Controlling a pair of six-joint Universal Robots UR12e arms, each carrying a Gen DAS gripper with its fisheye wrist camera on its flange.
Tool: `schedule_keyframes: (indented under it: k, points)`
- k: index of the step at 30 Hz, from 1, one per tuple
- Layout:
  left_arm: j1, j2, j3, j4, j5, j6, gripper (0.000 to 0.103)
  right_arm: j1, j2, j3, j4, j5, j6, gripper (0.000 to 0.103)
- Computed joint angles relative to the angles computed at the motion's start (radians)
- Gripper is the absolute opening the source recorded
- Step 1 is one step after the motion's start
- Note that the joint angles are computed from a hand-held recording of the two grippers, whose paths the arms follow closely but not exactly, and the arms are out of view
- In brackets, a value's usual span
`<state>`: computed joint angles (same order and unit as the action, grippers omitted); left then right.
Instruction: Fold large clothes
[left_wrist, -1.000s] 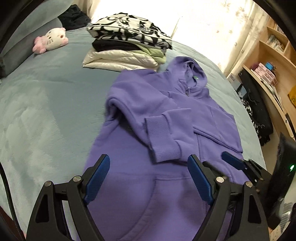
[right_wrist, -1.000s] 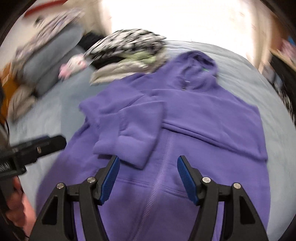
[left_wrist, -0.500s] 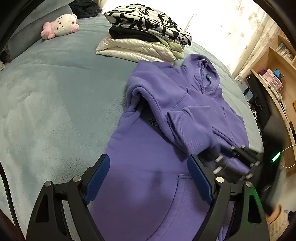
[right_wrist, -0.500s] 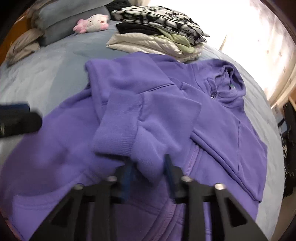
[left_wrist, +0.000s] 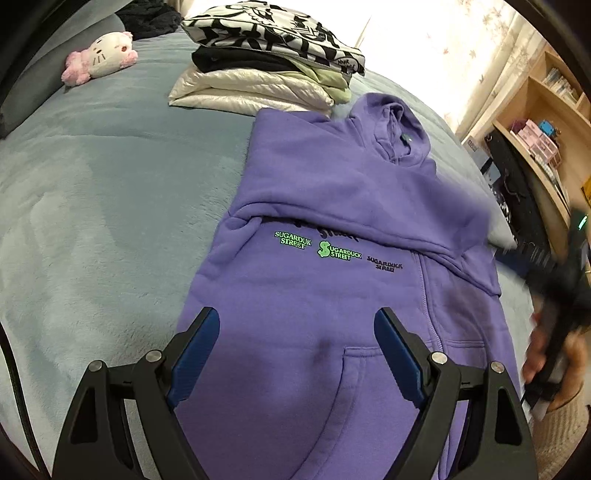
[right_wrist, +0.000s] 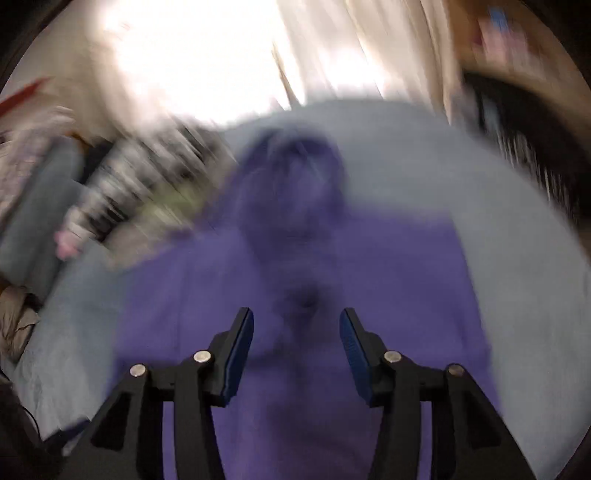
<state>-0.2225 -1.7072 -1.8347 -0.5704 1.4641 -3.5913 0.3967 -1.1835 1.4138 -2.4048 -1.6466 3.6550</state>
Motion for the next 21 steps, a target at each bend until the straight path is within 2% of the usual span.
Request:
schedule_keyframes:
  k: [1, 2, 5, 9, 14, 16, 21]
  points:
    - [0.001, -0.005, 0.006, -0.005, 0.001, 0.006, 0.084, -0.011, -0.007, 0.012, 0.047, 0.033, 0.012, 0.049]
    - [0.003, -0.011, 0.017, -0.011, 0.005, 0.016, 0.084, -0.023, -0.018, 0.041, 0.052, 0.06, 0.019, 0.049]
    - [0.014, -0.04, 0.059, -0.028, 0.017, 0.05, 0.084, -0.046, -0.047, 0.096, 0.027, 0.092, 0.015, 0.049]
    - [0.036, -0.114, 0.153, -0.071, 0.024, 0.088, 0.084, -0.087, -0.055, 0.113, -0.03, 0.153, 0.046, 0.051]
    - [0.075, -0.217, 0.271, -0.151, -0.06, 0.081, 0.084, -0.125, -0.003, 0.056, -0.037, 0.206, 0.034, 0.054]
    - [0.081, -0.248, 0.307, -0.176, -0.054, 0.073, 0.084, -0.14, 0.023, 0.031, -0.028, 0.231, 0.031, 0.054]
    - [0.093, -0.314, 0.385, -0.241, -0.091, 0.106, 0.084, -0.169, 0.082, -0.014, -0.062, 0.306, 0.062, 0.054]
